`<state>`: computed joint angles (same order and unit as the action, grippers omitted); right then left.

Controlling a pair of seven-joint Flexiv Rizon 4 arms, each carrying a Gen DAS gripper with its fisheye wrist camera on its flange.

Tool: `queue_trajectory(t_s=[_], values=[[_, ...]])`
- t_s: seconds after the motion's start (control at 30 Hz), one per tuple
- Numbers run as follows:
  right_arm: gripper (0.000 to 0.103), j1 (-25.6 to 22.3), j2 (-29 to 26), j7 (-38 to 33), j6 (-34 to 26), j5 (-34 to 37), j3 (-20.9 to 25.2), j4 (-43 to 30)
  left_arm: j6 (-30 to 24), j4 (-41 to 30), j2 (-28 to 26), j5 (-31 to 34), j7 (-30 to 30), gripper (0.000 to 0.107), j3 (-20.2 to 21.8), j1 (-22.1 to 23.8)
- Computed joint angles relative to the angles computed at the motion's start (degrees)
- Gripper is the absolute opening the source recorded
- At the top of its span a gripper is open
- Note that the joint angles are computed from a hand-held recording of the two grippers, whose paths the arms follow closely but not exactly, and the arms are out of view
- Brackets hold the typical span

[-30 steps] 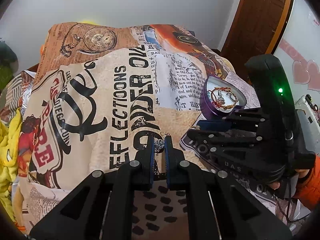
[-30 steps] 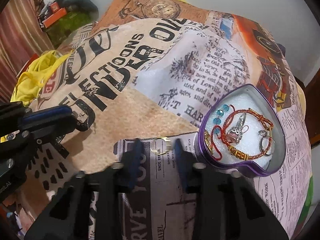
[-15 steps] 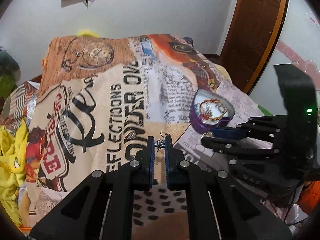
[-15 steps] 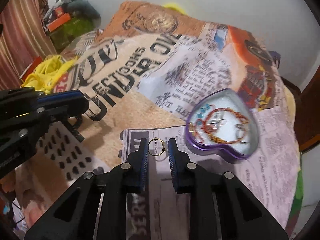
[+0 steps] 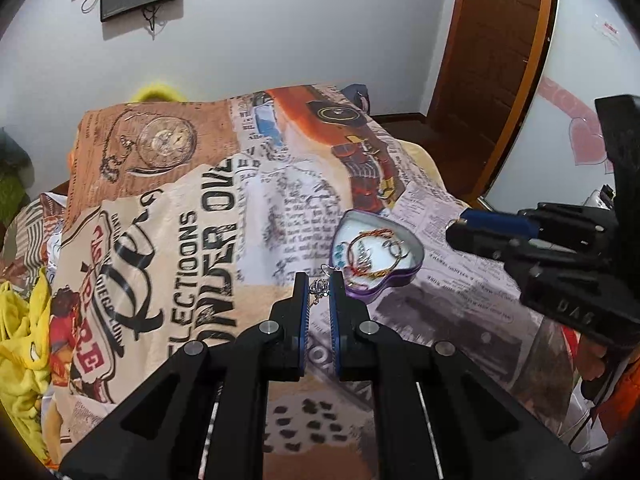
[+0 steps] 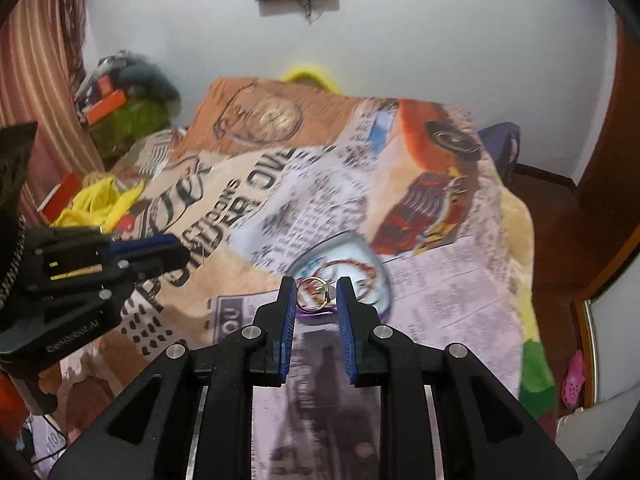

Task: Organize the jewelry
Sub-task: 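Carry the earring with the left tool while the right tool carries the hoop into the tin, then open both tools over the tin and lift them away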

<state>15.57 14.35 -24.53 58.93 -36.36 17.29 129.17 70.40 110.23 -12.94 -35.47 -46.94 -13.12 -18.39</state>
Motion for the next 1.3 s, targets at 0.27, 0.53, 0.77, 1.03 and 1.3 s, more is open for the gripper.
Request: queue_trajectory(t_s=[0.27,0.53,0.77,1.03,1.3], values=[[0.018,-3.4,1.4,1.5,3.3,-1.8,-1.0,2.1,-0.6,-3.8,-3.2,1.3,-2.5,0.008,-1.3,-1.1],[0.018,-4.6,-0.9,0.6,7.4,-1.1,-2.2,2.7,-2.9,-8.3,-7.4,4.9,-5.5,0.008,-1.7,-1.6],[0.018,-4.0,-3.7,-1.2,9.6,1.8,-3.3,2.3,-5.6,-11.1,-10.5,8.8,-8.2,0.008,-1.1,-2.1],[0.019,-2.5,-5.8,-5.9,11.0,8.4,-4.3,1.6,-7.9,-12.8,-12.4,11.0,-10.1,0.008,-1.0,-2.1],[0.019,-1.8,-6.2,-8.6,9.5,10.4,-4.2,0.9,-9.9,-13.6,-12.5,12.9,-11.8,0.009,-0.3,-2.2]])
